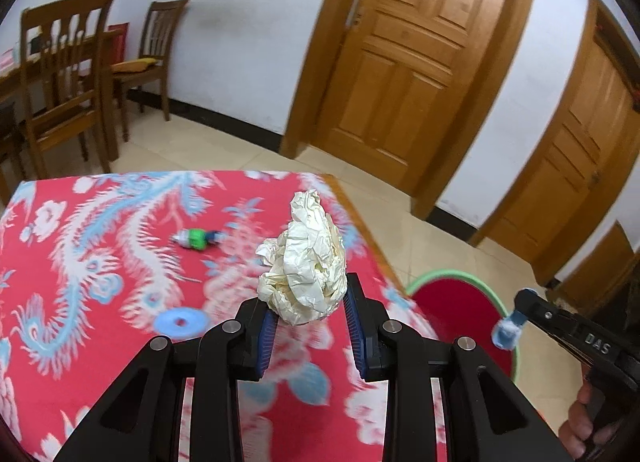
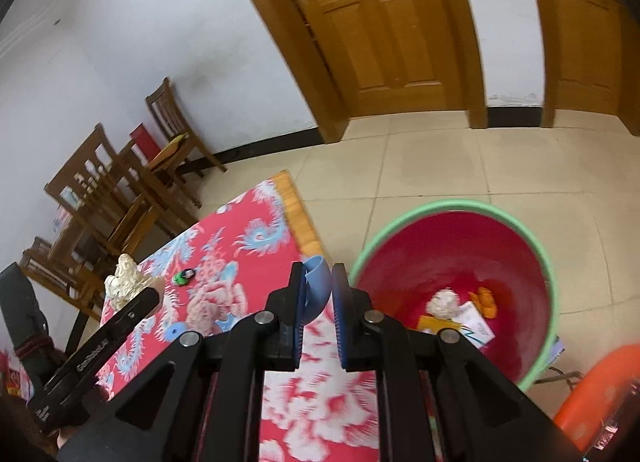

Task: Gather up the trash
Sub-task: 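Release the paper ball into the bin with the left tool while the right tool drops the blue tube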

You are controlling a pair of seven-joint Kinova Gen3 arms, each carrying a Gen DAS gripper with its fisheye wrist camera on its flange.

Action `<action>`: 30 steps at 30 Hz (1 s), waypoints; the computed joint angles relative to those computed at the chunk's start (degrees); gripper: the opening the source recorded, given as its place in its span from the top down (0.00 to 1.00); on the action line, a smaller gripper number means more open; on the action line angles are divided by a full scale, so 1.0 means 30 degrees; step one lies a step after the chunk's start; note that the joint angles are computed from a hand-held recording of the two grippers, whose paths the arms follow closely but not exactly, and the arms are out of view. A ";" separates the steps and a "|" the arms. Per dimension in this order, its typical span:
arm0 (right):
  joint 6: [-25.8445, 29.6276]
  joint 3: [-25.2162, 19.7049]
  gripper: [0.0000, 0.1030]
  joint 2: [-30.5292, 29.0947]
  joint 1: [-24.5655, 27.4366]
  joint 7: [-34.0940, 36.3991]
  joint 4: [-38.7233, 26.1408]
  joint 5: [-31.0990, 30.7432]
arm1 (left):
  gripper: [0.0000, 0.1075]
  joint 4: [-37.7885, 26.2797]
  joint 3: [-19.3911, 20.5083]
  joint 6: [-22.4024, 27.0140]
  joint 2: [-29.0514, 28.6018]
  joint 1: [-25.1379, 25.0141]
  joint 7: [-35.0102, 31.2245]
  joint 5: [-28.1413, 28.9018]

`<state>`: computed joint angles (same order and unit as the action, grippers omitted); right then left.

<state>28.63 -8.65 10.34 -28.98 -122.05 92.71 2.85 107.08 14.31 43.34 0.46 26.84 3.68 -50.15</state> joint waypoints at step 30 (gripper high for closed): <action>-0.0203 0.0976 0.81 -0.0174 0.2119 -0.1590 0.2590 0.0360 | 0.71 -0.3741 -0.1828 -0.1394 0.3712 0.3659 -0.3822 0.2768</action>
